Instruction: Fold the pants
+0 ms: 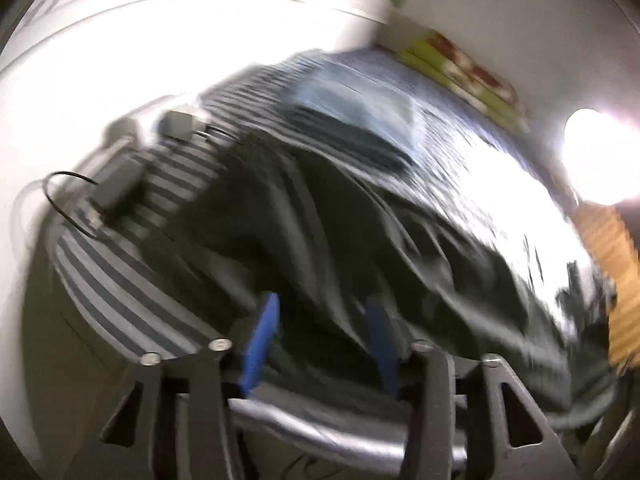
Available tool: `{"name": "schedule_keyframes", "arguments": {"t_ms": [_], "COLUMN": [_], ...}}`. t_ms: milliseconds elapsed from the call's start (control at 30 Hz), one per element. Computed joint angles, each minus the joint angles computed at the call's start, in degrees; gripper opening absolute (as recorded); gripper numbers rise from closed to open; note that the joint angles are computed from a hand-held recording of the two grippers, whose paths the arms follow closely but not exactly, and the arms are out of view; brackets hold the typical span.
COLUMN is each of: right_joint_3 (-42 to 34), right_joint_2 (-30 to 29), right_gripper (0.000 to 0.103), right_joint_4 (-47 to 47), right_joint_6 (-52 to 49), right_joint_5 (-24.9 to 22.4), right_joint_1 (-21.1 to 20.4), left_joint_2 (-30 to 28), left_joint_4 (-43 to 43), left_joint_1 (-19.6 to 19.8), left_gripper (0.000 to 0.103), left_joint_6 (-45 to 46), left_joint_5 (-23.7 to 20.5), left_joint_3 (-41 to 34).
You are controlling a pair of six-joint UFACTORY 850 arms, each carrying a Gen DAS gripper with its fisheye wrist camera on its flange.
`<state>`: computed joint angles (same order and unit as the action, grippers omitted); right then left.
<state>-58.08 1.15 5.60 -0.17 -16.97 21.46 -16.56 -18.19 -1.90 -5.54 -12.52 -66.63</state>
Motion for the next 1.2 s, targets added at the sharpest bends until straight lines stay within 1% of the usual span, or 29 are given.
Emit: {"name": "schedule_keyframes", "arguments": {"t_ms": [33, 67, 133, 167, 233, 333, 400, 500, 567, 633, 667, 700, 733, 767, 833, 867, 900, 933, 967, 1033, 1100, 1133, 1167, 1200], "right_joint_3": [-2.01, -3.57, -8.07, -10.11, -15.43, -22.9, -27.15, -31.56, -33.87, -36.39, -36.99, -37.53, -37.66, -37.98, -37.78, -37.56, -37.63, -37.88, -37.96, -37.05, -36.03, -35.34, -34.77, -34.79], "right_joint_2": [-2.93, -5.23, -11.17, -13.88, -19.86, -27.19, -30.84, -34.75, -36.81, -38.96, -39.52, -40.08, -40.27, -40.47, -40.41, -40.25, -40.32, -40.49, -40.53, -39.74, -38.83, -38.2, -37.64, -37.46], "right_gripper": [0.029, 0.029, 0.031, 0.033, 0.035, 0.037, 0.04, 0.043, 0.043, 0.043, 0.043, 0.043, 0.043, 0.043, 0.041, 0.033, 0.026, 0.016, 0.01, 0.007, 0.007, 0.007, 0.008, 0.011], "right_joint_4": [3.53, 6.53, 12.79, 14.27, 16.29, 17.18, 13.83, 9.64, 7.86, 4.35, 3.63, 3.48, 3.2, 2.97, 5.96, 7.13, 7.9, 9.66, 12.38, 15.93, 19.24, 20.92, 22.42, 24.03], "right_joint_6": [-4.72, -8.47, -16.66, -18.65, -21.25, -21.72, -19.12, -16.04, -14.6, -12.0, -11.61, -11.56, -11.34, -10.97, -12.68, -13.22, -13.21, -13.95, -15.73, -18.33, -21.52, -23.64, -25.32, -26.46], "right_joint_5": [-0.5, -0.7, -1.79, -2.2, -4.23, -6.96, -8.15, -9.54, -10.48, -11.62, -11.99, -12.38, -12.65, -13.28, -13.56, -13.61, -13.99, -14.74, -15.2, -15.52, -15.67, -15.44, -15.28, -15.69], "right_joint_1": [2.75, 4.7, 8.74, 10.34, 13.07, 15.5, 17.07, 18.74, 19.34, 19.77, 19.88, 19.87, 19.8, 19.68, 18.96, 18.59, 18.22, 17.67, 17.06, 16.26, 15.69, 15.51, 15.37, 15.15], "left_joint_2": [-1.44, -3.23, -6.96, -9.16, -13.42, -19.44, -21.96, -25.36, -26.18, -27.12, -27.95, -28.59, -29.15, -29.2, -28.83, -28.34, -27.89, -27.38, -26.73, -25.5, -24.45, -23.88, -23.37, -23.09], "left_joint_4": [-3.37, -4.35, 0.09, 0.88, -0.69, -0.41, 1.25, -3.09, -6.63, -6.61, -5.03, -3.89, -2.09, -0.84, -0.68, 0.29, 0.51, -0.16, -0.14, 2.37, 4.06, 3.56, 2.0, 2.26], "left_joint_1": [1.94, 3.67, 5.76, 6.79, 8.04, 9.07, 9.1, 9.84, 10.07, 9.79, 9.55, 9.34, 9.06, 8.83, 8.62, 8.51, 8.54, 8.68, 8.72, 8.43, 8.28, 8.37, 8.54, 8.52], "left_gripper": [0.062, 0.063, 0.069, 0.074, 0.075, 0.076, 0.078, 0.079, 0.078, 0.07, 0.049, 0.038, 0.038, 0.034, 0.023, 0.021, 0.019, 0.018, 0.017, 0.016, 0.015, 0.015, 0.015, 0.015], "left_joint_6": [3.14, 3.88, 0.04, -0.25, 1.64, 2.3, 0.3, 2.34, 5.25, 6.09, 5.4, 4.89, 3.82, 3.21, 4.24, 3.78, 3.6, 4.07, 4.4, 3.49, 2.41, 2.62, 3.82, 3.5], "left_joint_5": [-1.03, -2.2, -3.97, -5.23, -8.13, -11.99, -12.98, -15.58, -15.79, -15.82, -16.74, -17.87, -18.82, -18.73, -17.98, -17.35, -16.99, -16.8, -16.73, -16.36, -16.38, -16.36, -16.44, -16.42], "left_joint_3": [-2.04, -4.48, -9.43, -12.2, -17.38, -24.75, -27.65, -31.65, -32.4, -33.52, -34.73, -35.71, -36.55, -36.59, -36.14, -35.65, -35.23, -34.78, -34.29, -33.5, -33.03, -32.69, -32.4, -32.32]}}
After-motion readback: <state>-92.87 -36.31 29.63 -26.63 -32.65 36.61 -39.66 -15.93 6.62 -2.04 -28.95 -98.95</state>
